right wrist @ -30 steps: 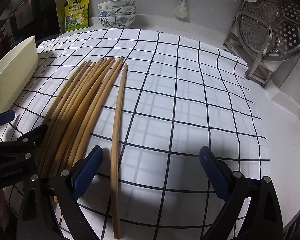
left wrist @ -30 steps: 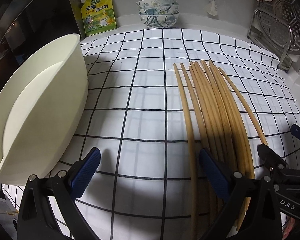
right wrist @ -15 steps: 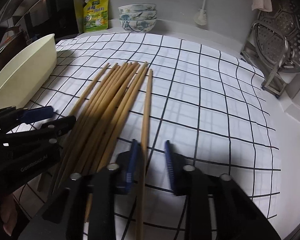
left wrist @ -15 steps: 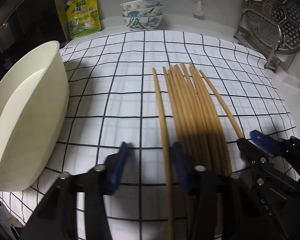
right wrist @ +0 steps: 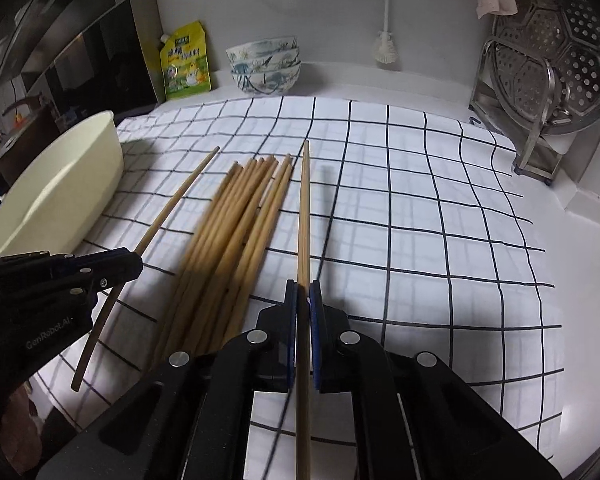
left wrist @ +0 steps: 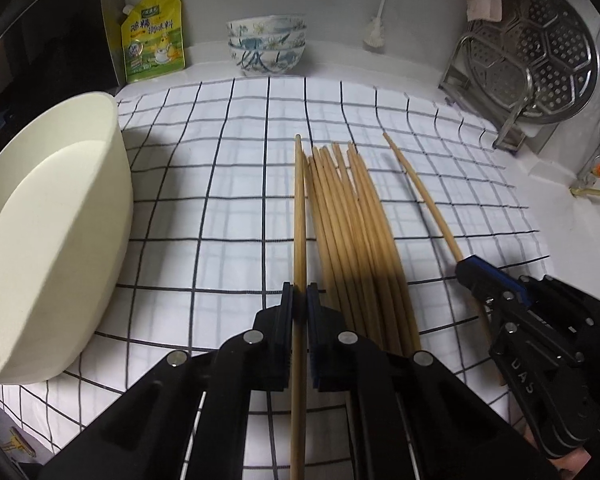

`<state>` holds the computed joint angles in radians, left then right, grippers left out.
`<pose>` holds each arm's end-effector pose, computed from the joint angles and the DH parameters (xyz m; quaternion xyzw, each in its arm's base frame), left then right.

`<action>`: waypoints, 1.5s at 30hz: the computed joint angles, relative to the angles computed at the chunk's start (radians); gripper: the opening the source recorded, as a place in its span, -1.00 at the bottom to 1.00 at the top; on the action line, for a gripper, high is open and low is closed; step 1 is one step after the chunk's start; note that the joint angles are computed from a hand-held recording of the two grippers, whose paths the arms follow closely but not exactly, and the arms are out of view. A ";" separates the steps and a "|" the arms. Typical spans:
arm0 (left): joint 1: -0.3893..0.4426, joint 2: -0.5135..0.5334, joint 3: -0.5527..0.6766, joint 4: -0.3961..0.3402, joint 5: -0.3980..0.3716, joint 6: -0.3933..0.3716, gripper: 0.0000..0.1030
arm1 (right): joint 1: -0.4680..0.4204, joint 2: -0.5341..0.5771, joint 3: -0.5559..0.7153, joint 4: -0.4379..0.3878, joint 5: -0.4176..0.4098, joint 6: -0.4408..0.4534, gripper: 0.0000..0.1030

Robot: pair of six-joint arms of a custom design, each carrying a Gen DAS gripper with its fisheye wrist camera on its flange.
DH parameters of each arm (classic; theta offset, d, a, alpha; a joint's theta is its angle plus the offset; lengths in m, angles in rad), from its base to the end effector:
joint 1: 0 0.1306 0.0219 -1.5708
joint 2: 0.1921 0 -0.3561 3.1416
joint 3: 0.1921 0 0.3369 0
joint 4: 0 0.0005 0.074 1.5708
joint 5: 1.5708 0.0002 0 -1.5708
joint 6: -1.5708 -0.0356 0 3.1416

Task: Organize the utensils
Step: 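Lift both held chopsticks and carry them over the cream basin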

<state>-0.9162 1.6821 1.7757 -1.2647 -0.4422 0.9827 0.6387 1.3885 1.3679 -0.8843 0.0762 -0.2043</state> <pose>0.3191 -0.3915 0.4040 -0.0753 0.9543 -0.0324 0.2875 0.3469 0.2536 0.3935 -0.1913 0.9249 0.1008 0.3127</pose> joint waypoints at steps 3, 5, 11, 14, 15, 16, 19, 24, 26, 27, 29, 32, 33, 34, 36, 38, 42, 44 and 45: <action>0.000 -0.045 -0.009 0.008 -0.007 -0.010 -0.86 | 0.014 -0.011 0.019 -0.002 -0.022 -0.032 -0.88; -0.001 -0.073 -0.007 -0.001 -0.027 -0.016 -0.86 | 0.033 -0.014 0.044 -0.005 -0.010 -0.041 -0.88; 0.017 -0.188 -0.038 -0.041 -0.104 -0.032 -0.86 | 0.098 0.031 0.178 -0.011 -0.016 -0.068 -0.88; 0.037 -0.262 -0.080 -0.064 -0.146 -0.030 -0.86 | 0.147 0.092 0.275 -0.016 -0.017 -0.078 -0.88; 0.046 -0.286 -0.096 -0.072 -0.158 -0.028 -0.86 | 0.157 0.112 0.306 -0.021 -0.022 -0.080 -0.88; 0.057 -0.310 -0.112 -0.082 -0.169 -0.025 -0.86 | 0.174 0.144 0.351 -0.030 -0.028 -0.084 -0.88; 0.102 -0.382 -0.167 -0.102 -0.185 -0.029 -0.86 | 0.218 0.237 0.479 -0.060 -0.041 -0.081 -0.88; 0.196 -0.488 -0.286 -0.100 -0.172 -0.048 -0.85 | 0.286 0.421 0.731 -0.154 -0.065 -0.074 -0.88; 0.241 -0.523 -0.336 -0.081 -0.143 -0.060 -0.85 | 0.310 0.500 0.848 -0.211 -0.070 -0.074 -0.88; 0.260 -0.538 -0.357 -0.069 -0.127 -0.067 -0.85 | 0.318 0.525 0.883 -0.231 -0.072 -0.075 -0.88; 0.295 -0.560 -0.400 -0.040 -0.095 -0.084 -0.85 | 0.334 0.597 0.979 -0.285 -0.077 -0.082 -0.88; 0.334 -0.576 -0.450 -0.007 -0.055 -0.105 -0.85 | 0.340 0.683 1.095 -0.357 -0.085 -0.092 -0.88; 0.343 -0.578 -0.463 0.001 -0.046 -0.110 -0.85 | 0.340 0.700 1.116 -0.372 -0.089 -0.095 -0.88; 0.348 -0.578 -0.473 0.006 -0.043 -0.113 -0.85 | 0.342 0.727 1.154 -0.397 -0.093 -0.100 -0.88; 0.360 -0.578 -0.492 0.019 -0.033 -0.122 -0.85 | 0.343 0.760 1.199 -0.429 -0.096 -0.106 -0.88; 0.371 -0.581 -0.509 0.035 -0.014 -0.127 -0.85 | 0.343 0.785 1.234 -0.454 -0.093 -0.106 -0.88; 0.389 -0.591 -0.535 0.051 0.007 -0.124 -0.85 | 0.343 0.820 1.279 -0.491 -0.091 -0.111 -0.88; 0.388 -0.595 -0.538 0.048 0.002 -0.116 -0.77 | 0.344 0.822 1.279 -0.500 -0.087 -0.114 -0.88; 0.388 -0.599 -0.539 0.048 0.001 -0.115 -0.61 | 0.344 0.818 1.272 -0.499 -0.082 -0.117 -0.87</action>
<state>-0.5284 1.0836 1.2372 -1.2167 -0.4413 0.8676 0.9832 2.2067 2.6395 -1.3832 -0.0057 -0.3216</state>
